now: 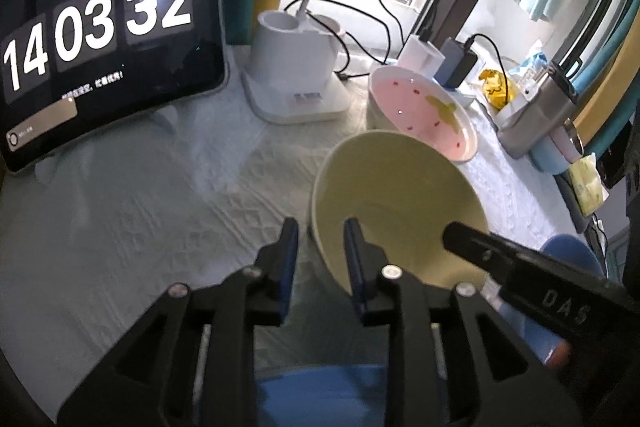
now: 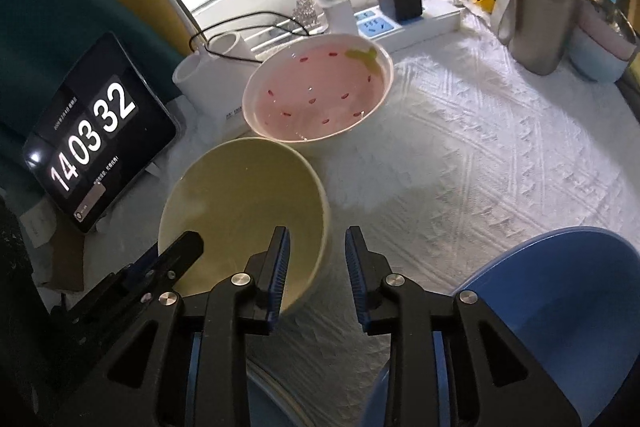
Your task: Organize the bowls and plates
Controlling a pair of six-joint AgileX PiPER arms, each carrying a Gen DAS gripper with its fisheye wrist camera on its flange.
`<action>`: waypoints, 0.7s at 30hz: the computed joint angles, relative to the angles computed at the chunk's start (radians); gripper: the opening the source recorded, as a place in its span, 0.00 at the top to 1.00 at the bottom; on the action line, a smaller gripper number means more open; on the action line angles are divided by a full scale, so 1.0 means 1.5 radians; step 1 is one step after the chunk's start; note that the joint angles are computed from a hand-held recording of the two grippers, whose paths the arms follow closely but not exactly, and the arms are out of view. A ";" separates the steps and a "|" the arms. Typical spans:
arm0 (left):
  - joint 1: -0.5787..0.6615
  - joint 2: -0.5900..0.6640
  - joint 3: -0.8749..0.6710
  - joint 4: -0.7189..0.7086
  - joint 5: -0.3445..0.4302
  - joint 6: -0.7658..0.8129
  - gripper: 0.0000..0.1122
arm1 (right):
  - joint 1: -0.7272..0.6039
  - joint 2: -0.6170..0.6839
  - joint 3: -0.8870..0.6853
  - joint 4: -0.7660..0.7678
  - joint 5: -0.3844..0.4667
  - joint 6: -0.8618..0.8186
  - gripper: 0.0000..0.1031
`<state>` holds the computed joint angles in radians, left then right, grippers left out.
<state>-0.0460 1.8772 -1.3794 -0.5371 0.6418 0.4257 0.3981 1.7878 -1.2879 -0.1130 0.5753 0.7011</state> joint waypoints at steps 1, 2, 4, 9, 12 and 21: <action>0.001 0.006 -0.005 -0.003 0.004 0.002 0.76 | 0.003 0.010 -0.012 0.000 0.009 -0.001 0.70; 0.002 0.010 -0.009 -0.005 0.007 0.003 0.75 | 0.008 0.020 -0.023 -0.008 0.020 0.006 0.70; 0.006 0.019 -0.016 -0.018 0.018 0.014 0.74 | 0.016 0.030 -0.032 -0.033 0.026 0.025 0.70; 0.014 0.026 -0.019 -0.057 0.028 0.051 0.74 | -0.009 0.056 -0.033 0.071 0.017 -0.071 0.72; 0.005 0.017 0.004 -0.065 -0.001 0.076 0.76 | -0.005 0.053 -0.016 0.061 -0.004 -0.063 0.73; 0.002 -0.013 0.032 -0.051 -0.032 0.074 0.82 | 0.014 0.033 -0.001 0.006 -0.015 -0.023 0.80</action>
<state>-0.0436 1.8570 -1.3313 -0.6136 0.5944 0.5367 0.4194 1.8378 -1.2890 -0.1043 0.5521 0.6666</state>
